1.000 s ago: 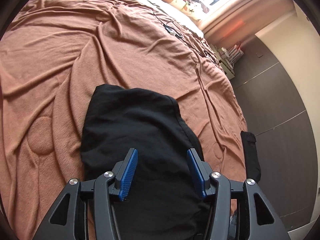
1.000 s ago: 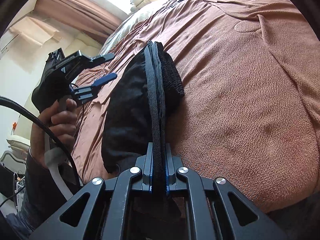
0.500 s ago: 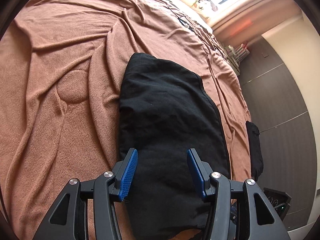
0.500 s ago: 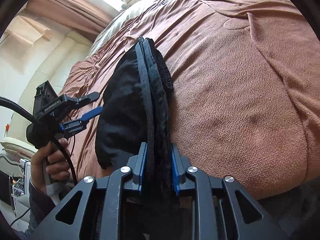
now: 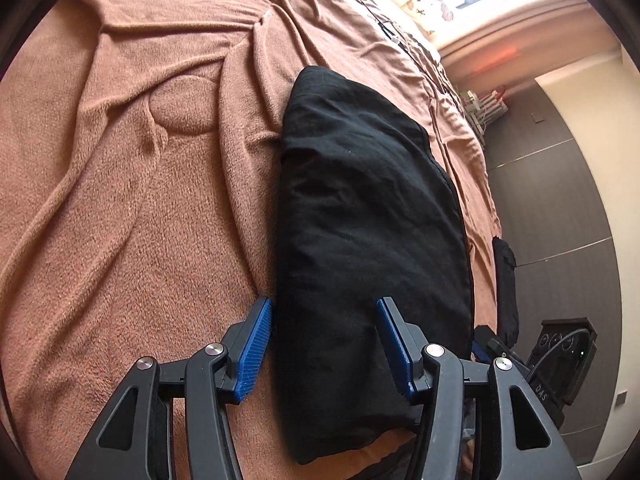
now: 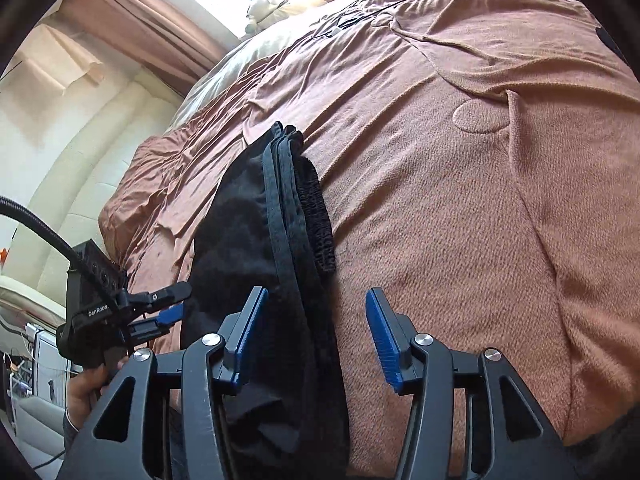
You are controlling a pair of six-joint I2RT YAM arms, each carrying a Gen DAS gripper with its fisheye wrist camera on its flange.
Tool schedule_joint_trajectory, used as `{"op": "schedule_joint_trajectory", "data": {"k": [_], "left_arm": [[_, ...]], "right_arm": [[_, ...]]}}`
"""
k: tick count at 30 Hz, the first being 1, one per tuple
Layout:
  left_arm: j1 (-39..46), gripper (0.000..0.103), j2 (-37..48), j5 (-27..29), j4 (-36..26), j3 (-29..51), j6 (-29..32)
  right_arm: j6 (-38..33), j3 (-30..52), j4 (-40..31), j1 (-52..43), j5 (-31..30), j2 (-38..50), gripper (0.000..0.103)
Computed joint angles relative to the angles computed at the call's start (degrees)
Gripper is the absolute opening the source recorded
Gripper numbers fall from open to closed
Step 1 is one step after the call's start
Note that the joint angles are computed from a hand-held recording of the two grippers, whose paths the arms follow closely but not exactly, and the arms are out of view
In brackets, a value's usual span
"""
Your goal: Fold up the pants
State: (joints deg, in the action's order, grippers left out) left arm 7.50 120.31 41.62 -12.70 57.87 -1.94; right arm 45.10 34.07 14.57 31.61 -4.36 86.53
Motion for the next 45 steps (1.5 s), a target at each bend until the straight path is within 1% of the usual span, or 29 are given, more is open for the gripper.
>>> {"op": "schedule_joint_trajectory", "data": {"k": [6, 11, 14, 16, 18, 20, 21, 23, 25, 30, 35, 36, 37, 45], "left_arm": [[1.3, 0.056, -0.6, 1.8, 0.5, -2.4, 0.1], [1.6, 0.056, -0.8, 3.0, 0.3, -3.6, 0.4], [1.6, 0.056, -0.4, 4.7, 1.5, -4.7, -0.1], [1.5, 0.056, -0.7, 4.8, 3.0, -5.9, -0.3], [1.5, 0.049, -1.2, 4.1, 3.8, -6.7, 0.0], [1.8, 0.038, -1.4, 3.3, 2.3, -6.4, 1.5], [2.1, 0.035, -1.3, 3.7, 1.5, -6.1, 2.0], [3.0, 0.022, -1.4, 4.3, 0.2, -5.8, 3.3], [3.4, 0.017, -1.8, 5.0, -0.9, -5.4, 4.0], [4.6, 0.015, -3.9, 5.5, -3.2, -5.8, 6.3], [6.6, 0.013, -5.5, 5.5, -6.6, -5.8, 9.4], [7.2, 0.013, -5.9, 5.3, -7.3, -6.0, 10.1], [6.7, 0.013, -5.8, 5.2, -7.6, -5.0, 9.6], [11.3, 0.012, -7.3, 5.3, -13.6, -4.8, 16.6]], "right_arm": [[-3.2, 5.7, 2.9, -2.6, -4.3, 7.8, 0.049], [-5.1, 11.1, 2.8, -4.0, -7.3, 13.5, 0.049], [-6.1, 14.4, 1.6, -4.3, -8.0, 16.9, 0.049], [-6.8, 15.9, 1.2, -4.2, -7.9, 18.5, 0.049], [-7.2, 17.0, 1.3, -4.4, -8.2, 19.9, 0.049], [-7.2, 17.9, 1.0, -4.3, -8.1, 20.8, 0.049], [-6.9, 17.9, 1.0, -4.3, -8.1, 20.9, 0.049], [-6.2, 17.6, 1.6, -4.0, -7.9, 20.9, 0.048], [-5.8, 17.5, 1.5, -3.8, -7.6, 20.7, 0.046], [-5.8, 16.9, 0.4, -2.9, -6.7, 19.0, 0.037], [-5.1, 15.9, 0.2, -2.2, -7.3, 17.8, 0.037], [-4.9, 15.6, 0.6, -2.1, -7.7, 17.7, 0.028], [-4.5, 15.5, 1.0, -1.9, -8.9, 17.9, 0.028], [-2.9, 15.3, 1.1, 0.6, -7.9, 17.9, 0.028]]}}
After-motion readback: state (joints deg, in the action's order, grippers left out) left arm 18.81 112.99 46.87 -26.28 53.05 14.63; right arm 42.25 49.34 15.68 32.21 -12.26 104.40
